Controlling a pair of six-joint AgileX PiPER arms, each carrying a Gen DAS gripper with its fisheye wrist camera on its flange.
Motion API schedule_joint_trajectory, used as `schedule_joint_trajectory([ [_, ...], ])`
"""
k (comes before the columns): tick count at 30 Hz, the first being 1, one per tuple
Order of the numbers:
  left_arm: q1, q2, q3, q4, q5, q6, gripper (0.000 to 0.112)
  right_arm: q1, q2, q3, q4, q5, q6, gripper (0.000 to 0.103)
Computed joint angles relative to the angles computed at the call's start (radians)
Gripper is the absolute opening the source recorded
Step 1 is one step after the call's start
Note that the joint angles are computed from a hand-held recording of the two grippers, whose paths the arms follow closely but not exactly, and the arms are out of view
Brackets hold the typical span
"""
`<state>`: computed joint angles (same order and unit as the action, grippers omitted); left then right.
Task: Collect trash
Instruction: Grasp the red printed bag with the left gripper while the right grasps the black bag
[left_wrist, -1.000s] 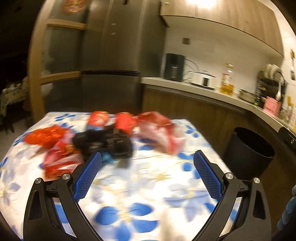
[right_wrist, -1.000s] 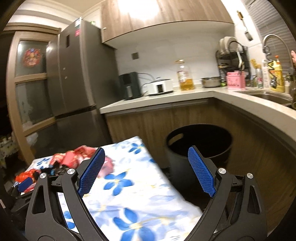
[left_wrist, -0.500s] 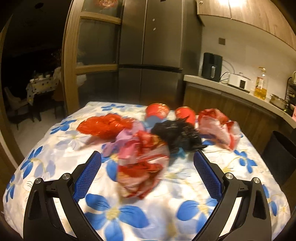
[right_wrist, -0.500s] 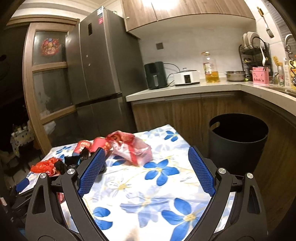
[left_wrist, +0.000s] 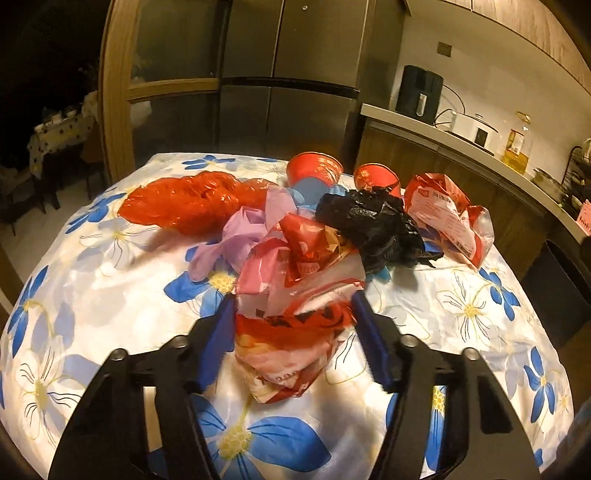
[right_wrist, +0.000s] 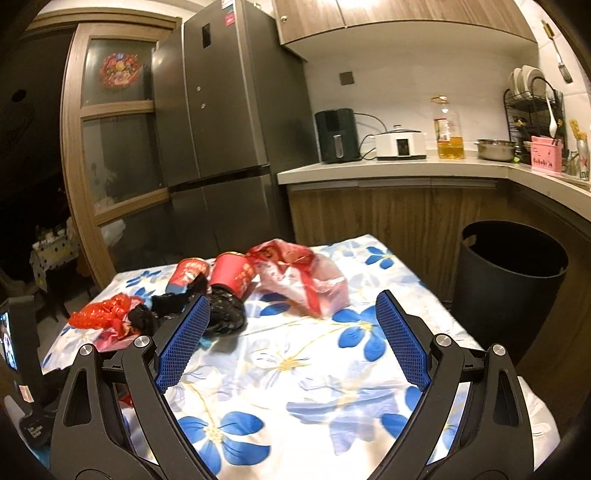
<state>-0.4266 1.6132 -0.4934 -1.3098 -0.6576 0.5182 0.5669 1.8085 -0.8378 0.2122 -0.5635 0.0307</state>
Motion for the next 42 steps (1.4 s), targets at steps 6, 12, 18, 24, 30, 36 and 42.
schedule_joint_trajectory([
  [6, -0.005, -0.014, 0.022, 0.033, -0.008, -0.008, 0.031, 0.043, 0.042, -0.05, 0.024, 0.027, -0.027, 0.09],
  [12, -0.008, -0.118, 0.101, 0.069, -0.033, -0.066, 0.022, 0.094, 0.095, -0.117, 0.007, 0.06, -0.018, 0.088],
  [18, 0.032, -0.248, 0.171, 0.063, -0.044, -0.077, 0.022, 0.143, 0.17, -0.214, -0.074, 0.116, 0.062, 0.082],
  [24, 0.098, -0.28, 0.195, 0.122, -0.002, -0.111, 0.022, 0.19, 0.266, -0.334, -0.128, 0.198, 0.123, 0.076],
  [30, 0.165, -0.28, 0.208, 0.224, 0.038, -0.18, 0.022, 0.22, 0.327, -0.426, -0.135, 0.276, 0.122, 0.062],
  [36, 0.19, -0.26, 0.207, 0.288, 0.055, -0.231, 0.022, 0.201, 0.359, -0.486, -0.36, 0.348, 0.349, 0.014],
  [42, 0.176, -0.254, 0.199, 0.276, 0.056, -0.22, 0.022, 0.196, 0.317, -0.427, -0.394, 0.302, 0.359, 0.002],
])
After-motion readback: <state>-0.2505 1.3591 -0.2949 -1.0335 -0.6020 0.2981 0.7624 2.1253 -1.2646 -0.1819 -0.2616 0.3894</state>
